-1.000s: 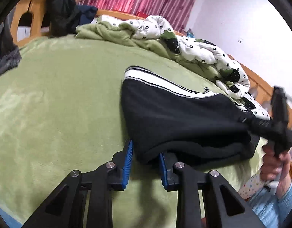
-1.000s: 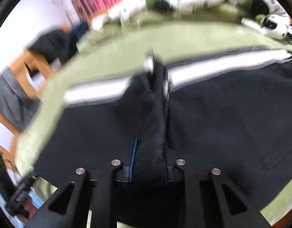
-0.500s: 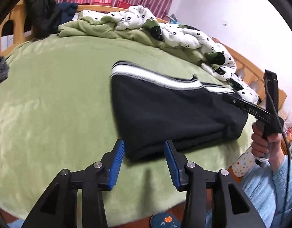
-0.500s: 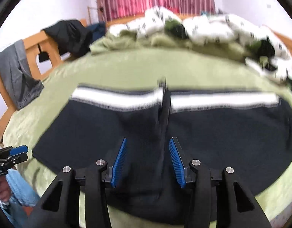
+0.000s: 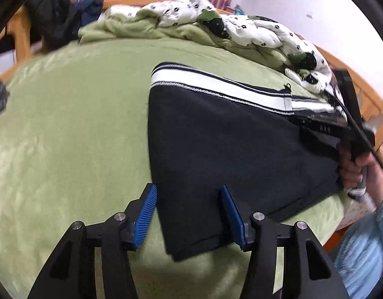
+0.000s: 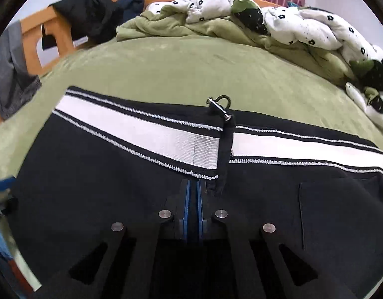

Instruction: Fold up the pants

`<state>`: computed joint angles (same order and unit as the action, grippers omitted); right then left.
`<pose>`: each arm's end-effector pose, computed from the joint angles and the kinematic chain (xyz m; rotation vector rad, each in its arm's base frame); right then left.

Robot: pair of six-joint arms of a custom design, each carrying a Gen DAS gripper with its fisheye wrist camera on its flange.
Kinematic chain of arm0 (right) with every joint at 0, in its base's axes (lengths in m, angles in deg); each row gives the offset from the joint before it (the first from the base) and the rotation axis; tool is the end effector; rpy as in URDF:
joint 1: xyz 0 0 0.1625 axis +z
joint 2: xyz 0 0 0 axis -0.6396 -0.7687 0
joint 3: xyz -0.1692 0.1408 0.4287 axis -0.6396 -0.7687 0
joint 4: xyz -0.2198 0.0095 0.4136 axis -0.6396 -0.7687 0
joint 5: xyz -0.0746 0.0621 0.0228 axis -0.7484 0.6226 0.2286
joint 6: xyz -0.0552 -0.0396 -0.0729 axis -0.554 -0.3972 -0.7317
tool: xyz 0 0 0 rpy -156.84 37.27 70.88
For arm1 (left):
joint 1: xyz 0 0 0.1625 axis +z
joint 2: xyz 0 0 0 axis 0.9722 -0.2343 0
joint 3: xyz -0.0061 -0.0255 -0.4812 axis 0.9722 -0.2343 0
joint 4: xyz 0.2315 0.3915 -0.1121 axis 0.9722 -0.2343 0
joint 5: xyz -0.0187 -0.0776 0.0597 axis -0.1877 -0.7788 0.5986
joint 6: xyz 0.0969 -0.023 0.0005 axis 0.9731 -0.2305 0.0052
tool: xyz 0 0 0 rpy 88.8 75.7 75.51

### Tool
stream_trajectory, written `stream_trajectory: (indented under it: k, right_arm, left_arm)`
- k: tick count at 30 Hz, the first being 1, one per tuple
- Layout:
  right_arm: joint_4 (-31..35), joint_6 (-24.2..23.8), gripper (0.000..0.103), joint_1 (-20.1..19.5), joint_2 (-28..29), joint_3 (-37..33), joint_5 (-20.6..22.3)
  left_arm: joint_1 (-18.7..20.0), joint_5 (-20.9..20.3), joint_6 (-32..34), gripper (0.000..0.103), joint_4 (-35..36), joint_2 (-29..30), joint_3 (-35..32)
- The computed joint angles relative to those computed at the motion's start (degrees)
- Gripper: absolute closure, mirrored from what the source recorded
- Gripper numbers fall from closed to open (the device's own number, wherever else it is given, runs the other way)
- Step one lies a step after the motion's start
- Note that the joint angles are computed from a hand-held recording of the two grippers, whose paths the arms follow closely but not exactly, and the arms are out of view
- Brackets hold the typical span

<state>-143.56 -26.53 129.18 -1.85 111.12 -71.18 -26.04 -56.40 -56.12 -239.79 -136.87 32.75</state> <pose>0.0768 -0.6707 0.3115 0.4077 -2.2792 0.7816 -0.2667 -0.6191 0.0952 0.6405 2.5541 -0.7487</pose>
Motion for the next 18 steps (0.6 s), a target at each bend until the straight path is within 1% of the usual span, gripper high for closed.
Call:
stream_trajectory:
  k: [2, 4, 5, 7, 8, 9, 11, 13, 15, 17, 18]
  right_arm:
    - [0.2, 0.0, 0.100, -0.2, -0.6, 0.6, 0.6]
    - [0.3, 0.5, 0.098, -0.1, -1.2, 1.2, 0.9]
    - [-1.7, 0.8, 0.091, 0.1, -1.7, 1.9, -0.1]
    - [-6.7, 0.4, 0.052, 0.4, -2.3, 3.4, -1.7]
    - [-10.1, -0.3, 0.049, 0.2, -3.1, 4.6, -1.6]
    - [-13.1, -0.7, 0.049, 0.2, -4.1, 5.9, -1.5]
    - [-14.4, -0.3, 0.048, 0.2, -6.9, 7.8, -2.5]
    - [-14.4, 0.6, 0.048, 0.4, -9.1, 9.1, -5.4]
    - [-16.2, 1.4, 0.048, 0.6, -11.8, 10.9, -8.1]
    - [-18.0, 2.6, 0.046, 0.6, -14.9, 13.0, -10.4]
    - [-18.2, 3.5, 0.043, 0.4, -16.5, 13.9, -11.2]
  left_arm:
    - [0.9, -2.7, -3.7, 0.050, 3.0, -1.0, -0.7]
    - [1.3, -3.8, -6.0, 0.050, 4.7, -1.7, -1.0]
    - [1.2, -3.1, -6.6, 0.050, 4.9, -1.9, -0.9]
    - [0.6, -1.6, -7.5, 0.053, 5.5, -2.4, -0.5]
    - [0.4, -1.5, -8.2, 0.053, 6.0, -2.7, -0.3]
    - [0.2, -1.6, -8.9, 0.053, 6.3, -3.0, -0.2]
    - [0.0, -2.3, -10.7, 0.053, 6.5, -3.8, 0.4]
    - [-0.4, -2.7, -11.8, 0.053, 6.3, -4.7, 1.1]
    - [-0.7, -3.6, -11.8, 0.053, 5.5, -5.6, 1.7]
    - [-1.1, -4.1, -11.4, 0.053, 3.9, -6.4, 2.4]
    - [-1.3, -3.9, -11.3, 0.053, 3.5, -6.5, 2.5]
